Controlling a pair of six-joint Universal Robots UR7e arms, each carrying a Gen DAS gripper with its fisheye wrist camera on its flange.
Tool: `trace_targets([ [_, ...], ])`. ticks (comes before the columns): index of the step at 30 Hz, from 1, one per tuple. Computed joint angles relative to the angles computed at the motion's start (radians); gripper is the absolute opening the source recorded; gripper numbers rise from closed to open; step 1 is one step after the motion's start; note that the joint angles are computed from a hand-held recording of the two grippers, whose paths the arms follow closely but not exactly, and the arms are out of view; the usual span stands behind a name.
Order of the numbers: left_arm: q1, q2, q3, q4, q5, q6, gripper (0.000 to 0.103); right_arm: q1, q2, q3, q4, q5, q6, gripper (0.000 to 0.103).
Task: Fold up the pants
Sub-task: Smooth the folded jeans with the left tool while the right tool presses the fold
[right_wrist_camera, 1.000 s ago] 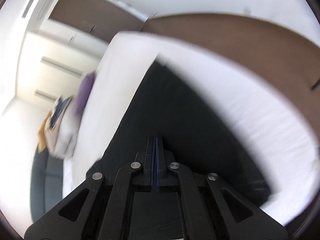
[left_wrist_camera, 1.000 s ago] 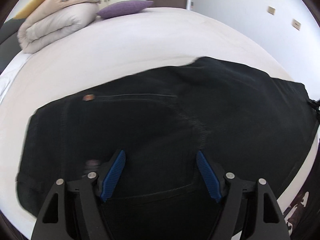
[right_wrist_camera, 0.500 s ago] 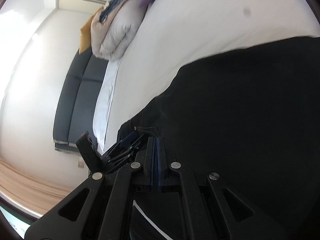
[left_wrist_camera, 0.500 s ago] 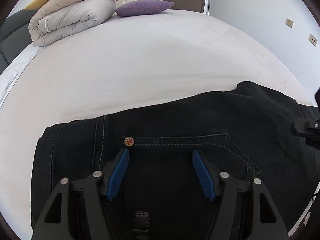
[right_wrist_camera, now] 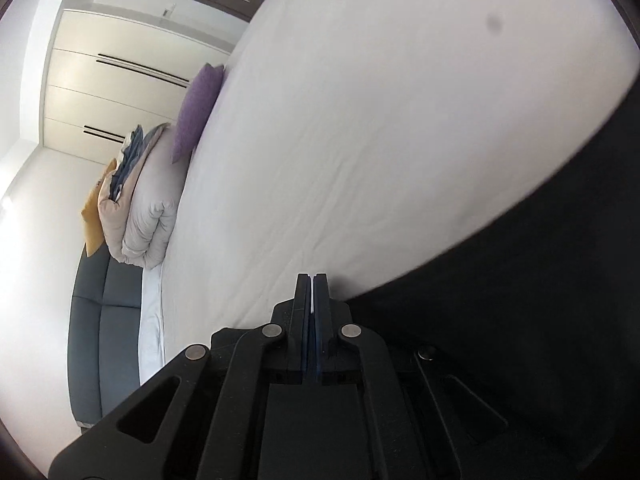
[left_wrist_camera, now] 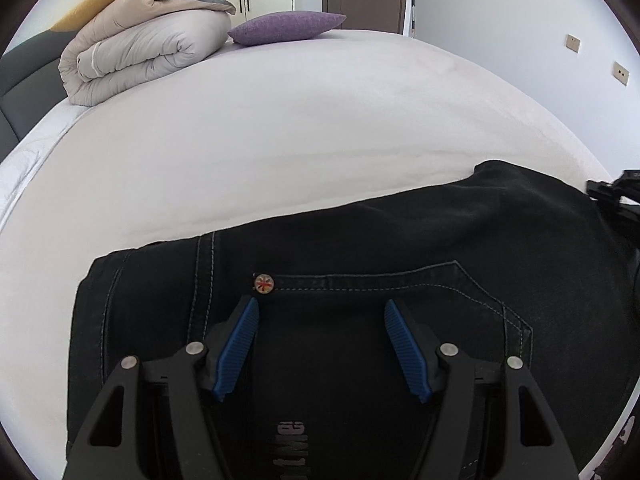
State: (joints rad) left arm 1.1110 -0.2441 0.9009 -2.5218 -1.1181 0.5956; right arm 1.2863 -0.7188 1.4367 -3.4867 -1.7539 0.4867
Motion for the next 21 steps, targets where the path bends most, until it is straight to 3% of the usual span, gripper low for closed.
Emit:
trace_targets([
  [1, -0.013, -0.019, 0.043, -0.017, 0.017, -0.008, 0.066, 0.006, -0.031, 0.063, -0.039, 0.039, -0.034, 0.002],
  [5, -0.056, -0.079, 0.157, -0.017, -0.088, -0.045, 0.066, 0.023, -0.061, 0.177, -0.027, 0.176, -0.155, 0.002],
  [8, -0.099, -0.089, 0.235, -0.026, -0.083, -0.028, 0.067, -0.012, -0.044, 0.230, -0.012, 0.233, -0.088, 0.000],
  [10, -0.110, -0.072, 0.247, 0.004, -0.046, -0.042, 0.067, -0.063, -0.042, 0.273, -0.097, 0.326, -0.021, 0.000],
  [13, -0.093, -0.070, 0.257, -0.020, -0.067, -0.079, 0.069, -0.087, -0.101, 0.393, -0.227, 0.272, -0.057, 0.000],
  [16, -0.093, -0.076, 0.267, -0.030, -0.049, -0.080, 0.070, -0.178, -0.175, 0.519, -0.367, 0.327, -0.028, 0.000],
  [18, -0.087, -0.081, 0.271, -0.034, -0.056, -0.080, 0.069, -0.223, -0.234, 0.616, -0.456, 0.310, -0.052, 0.000],
  [21, -0.074, -0.092, 0.277, -0.036, -0.072, -0.109, 0.069, -0.312, -0.327, 0.753, -0.584, 0.332, -0.016, 0.000],
])
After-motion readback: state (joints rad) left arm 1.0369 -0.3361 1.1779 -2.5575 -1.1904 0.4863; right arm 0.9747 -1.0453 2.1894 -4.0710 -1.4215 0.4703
